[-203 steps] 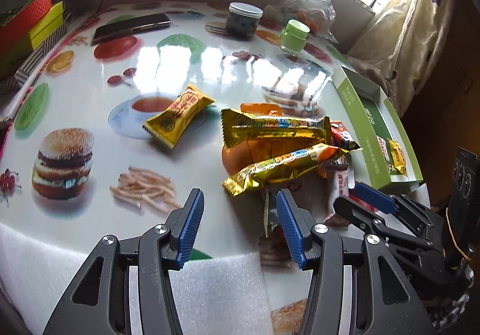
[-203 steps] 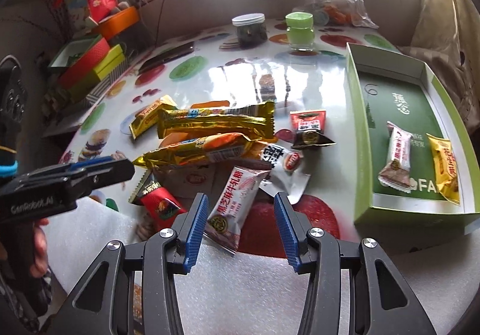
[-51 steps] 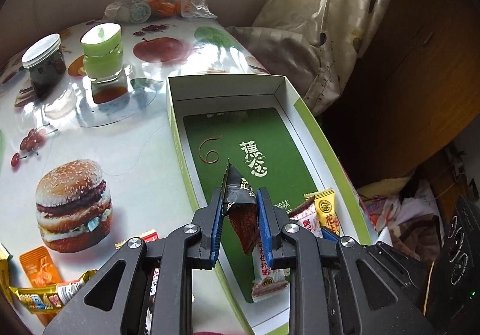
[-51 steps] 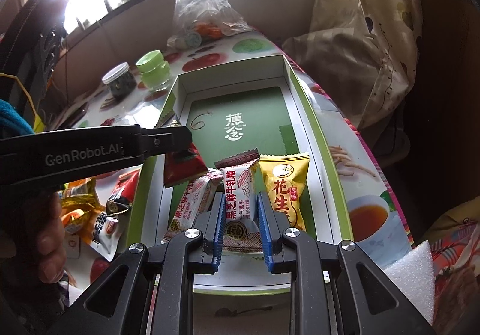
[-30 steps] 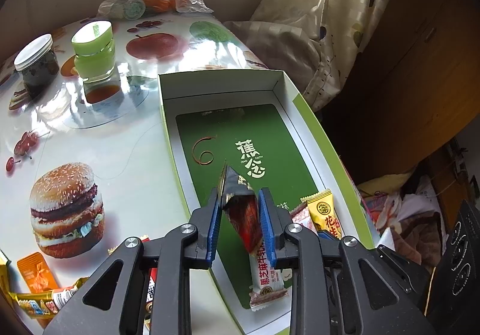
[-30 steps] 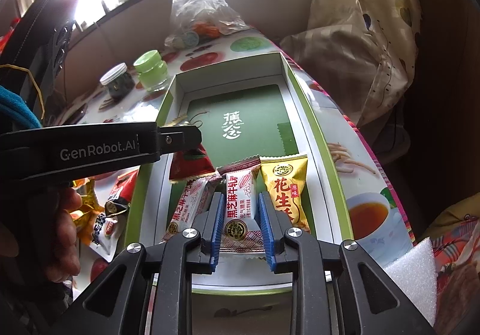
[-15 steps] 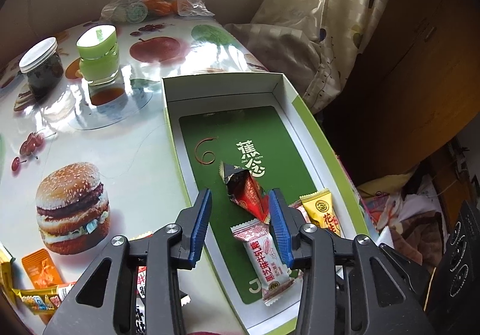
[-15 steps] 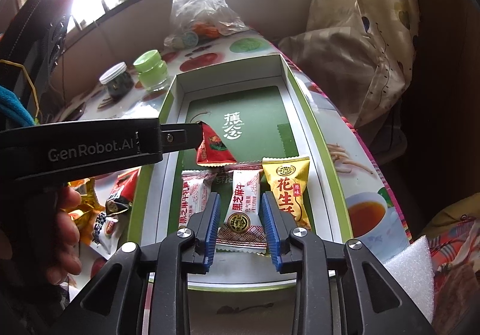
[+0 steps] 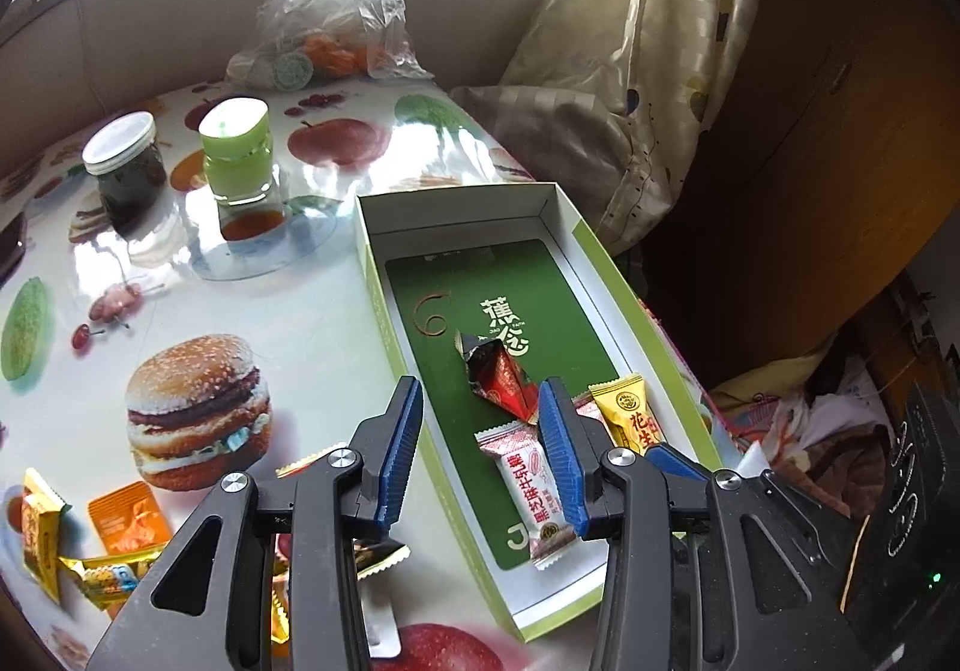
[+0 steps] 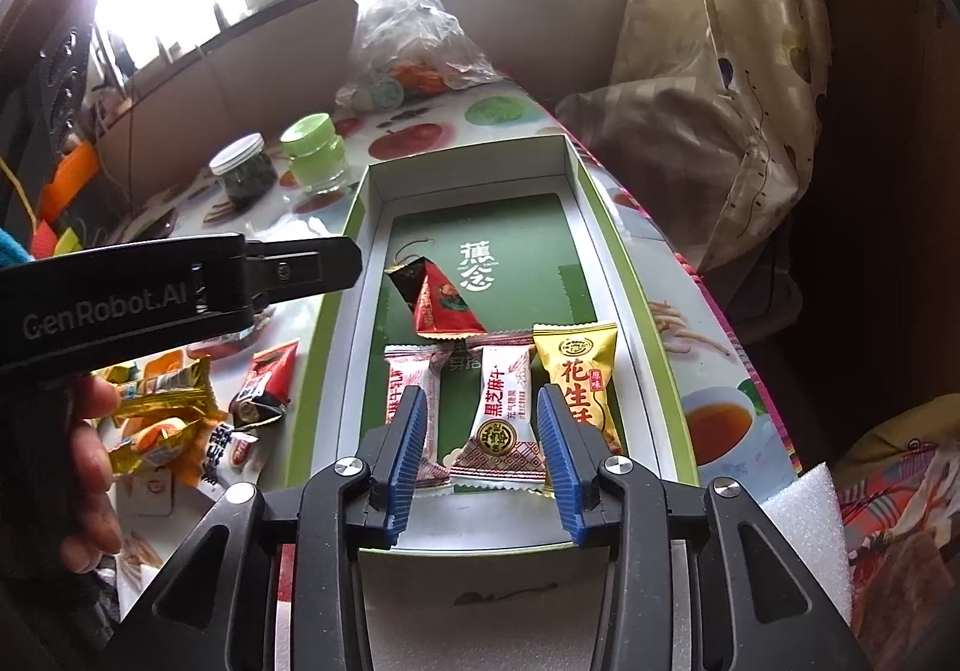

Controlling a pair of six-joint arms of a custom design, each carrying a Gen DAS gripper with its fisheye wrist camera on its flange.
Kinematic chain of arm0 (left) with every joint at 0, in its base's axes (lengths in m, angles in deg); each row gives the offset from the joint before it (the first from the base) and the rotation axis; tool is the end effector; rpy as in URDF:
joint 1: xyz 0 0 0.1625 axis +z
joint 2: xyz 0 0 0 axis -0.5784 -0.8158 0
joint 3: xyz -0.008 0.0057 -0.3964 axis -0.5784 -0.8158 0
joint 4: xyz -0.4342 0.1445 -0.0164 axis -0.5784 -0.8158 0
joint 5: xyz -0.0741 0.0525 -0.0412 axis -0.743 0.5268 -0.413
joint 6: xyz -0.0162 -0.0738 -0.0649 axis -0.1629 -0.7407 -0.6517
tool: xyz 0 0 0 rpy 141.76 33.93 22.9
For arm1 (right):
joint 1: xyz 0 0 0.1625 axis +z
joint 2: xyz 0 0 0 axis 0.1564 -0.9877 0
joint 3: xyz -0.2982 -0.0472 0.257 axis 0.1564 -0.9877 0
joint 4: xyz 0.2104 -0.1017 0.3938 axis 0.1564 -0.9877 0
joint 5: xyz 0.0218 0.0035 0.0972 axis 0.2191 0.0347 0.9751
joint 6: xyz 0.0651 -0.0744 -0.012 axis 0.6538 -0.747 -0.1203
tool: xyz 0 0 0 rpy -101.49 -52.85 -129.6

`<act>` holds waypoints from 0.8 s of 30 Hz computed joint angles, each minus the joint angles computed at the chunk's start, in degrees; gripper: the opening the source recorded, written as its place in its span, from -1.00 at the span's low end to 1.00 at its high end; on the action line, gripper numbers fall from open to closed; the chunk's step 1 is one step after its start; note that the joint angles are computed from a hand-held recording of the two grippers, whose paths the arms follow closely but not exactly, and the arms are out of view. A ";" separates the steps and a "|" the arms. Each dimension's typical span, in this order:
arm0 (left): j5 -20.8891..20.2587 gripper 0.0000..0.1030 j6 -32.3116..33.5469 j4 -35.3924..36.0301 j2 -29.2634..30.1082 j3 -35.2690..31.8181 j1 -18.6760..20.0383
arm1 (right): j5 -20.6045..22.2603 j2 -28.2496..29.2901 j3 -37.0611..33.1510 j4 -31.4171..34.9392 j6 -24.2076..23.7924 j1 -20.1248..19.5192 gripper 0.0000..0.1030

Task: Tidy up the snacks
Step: 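Open the left gripper over the box while the right releases its nougat beside the others, then move both open grippers back toward the snack pile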

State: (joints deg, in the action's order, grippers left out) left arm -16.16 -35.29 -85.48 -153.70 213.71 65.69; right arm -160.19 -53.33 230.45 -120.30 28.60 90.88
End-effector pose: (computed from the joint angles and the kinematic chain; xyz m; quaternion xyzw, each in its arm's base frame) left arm -0.3169 -0.3944 0.0489 0.2813 0.9283 -0.1715 0.1727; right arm 0.1253 -0.2947 0.1911 0.0580 -0.8791 0.3594 0.3077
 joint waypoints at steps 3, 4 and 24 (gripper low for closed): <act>1.22 -0.19 -0.18 0.41 -1.42 1.14 -0.85 | -0.63 0.39 0.02 -0.35 0.09 1.03 -0.25; 1.73 -0.19 -0.19 0.54 -2.03 1.63 -1.16 | -0.85 0.50 -0.03 -0.38 0.18 1.39 -0.24; 10.65 -0.18 -4.86 6.53 -17.29 11.61 -3.58 | -2.00 7.27 -1.87 -0.43 0.03 9.25 -0.14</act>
